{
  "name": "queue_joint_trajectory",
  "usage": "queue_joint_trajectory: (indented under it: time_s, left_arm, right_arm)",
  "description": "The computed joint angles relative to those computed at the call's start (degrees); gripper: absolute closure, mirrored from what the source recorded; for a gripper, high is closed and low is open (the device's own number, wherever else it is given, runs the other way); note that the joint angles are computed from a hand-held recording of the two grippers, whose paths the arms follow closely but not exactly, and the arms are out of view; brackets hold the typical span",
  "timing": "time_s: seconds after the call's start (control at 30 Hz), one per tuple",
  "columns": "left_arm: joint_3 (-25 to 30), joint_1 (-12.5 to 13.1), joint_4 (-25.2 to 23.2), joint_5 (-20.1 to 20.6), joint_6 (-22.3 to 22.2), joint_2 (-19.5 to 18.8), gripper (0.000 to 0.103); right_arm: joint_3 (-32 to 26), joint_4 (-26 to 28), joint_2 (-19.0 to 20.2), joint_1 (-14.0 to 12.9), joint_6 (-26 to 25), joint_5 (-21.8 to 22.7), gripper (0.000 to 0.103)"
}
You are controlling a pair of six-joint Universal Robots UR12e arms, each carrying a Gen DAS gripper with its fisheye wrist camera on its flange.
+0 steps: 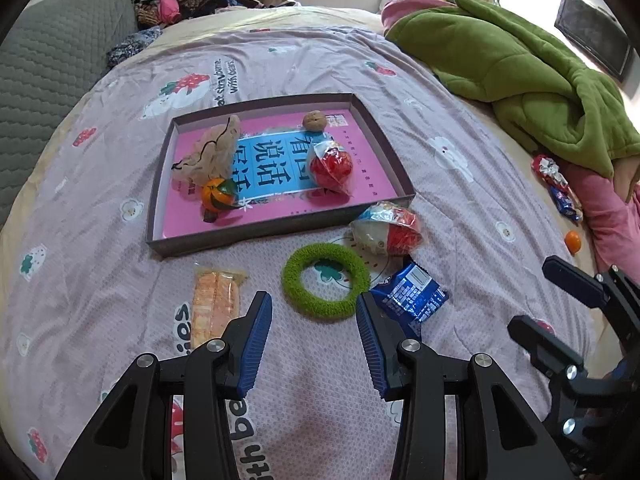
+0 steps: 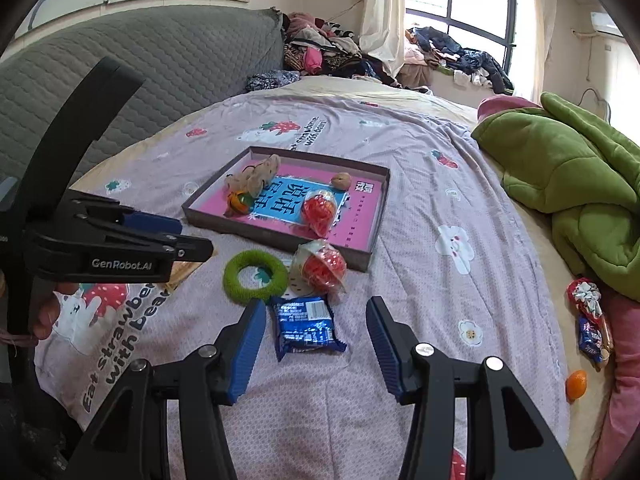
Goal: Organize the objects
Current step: 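Lift both open tools away from the tray toward the remaining items, then lower the left tool onto the green ring while the right tool approaches the blue packet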
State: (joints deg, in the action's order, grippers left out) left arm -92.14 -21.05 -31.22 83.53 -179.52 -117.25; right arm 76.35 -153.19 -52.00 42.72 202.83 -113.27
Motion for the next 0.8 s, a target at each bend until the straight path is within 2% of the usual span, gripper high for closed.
queue_joint_trajectory:
  time_s: [0.67, 0.8]
  left_arm:
    - [-2.4, -0.2, 0.2, 0.5, -0.8, 0.4, 0.058]
    - [-2.2, -0.2, -1.1, 0.6, -0.9, 0.0, 0.058]
  right_arm:
    - [-1.4, 1.4, 1.5, 0.2, 1.2, 1.6, 0.051]
    - [-1.4, 1.9, 1.6, 0.2, 1.6, 1.9, 0.051]
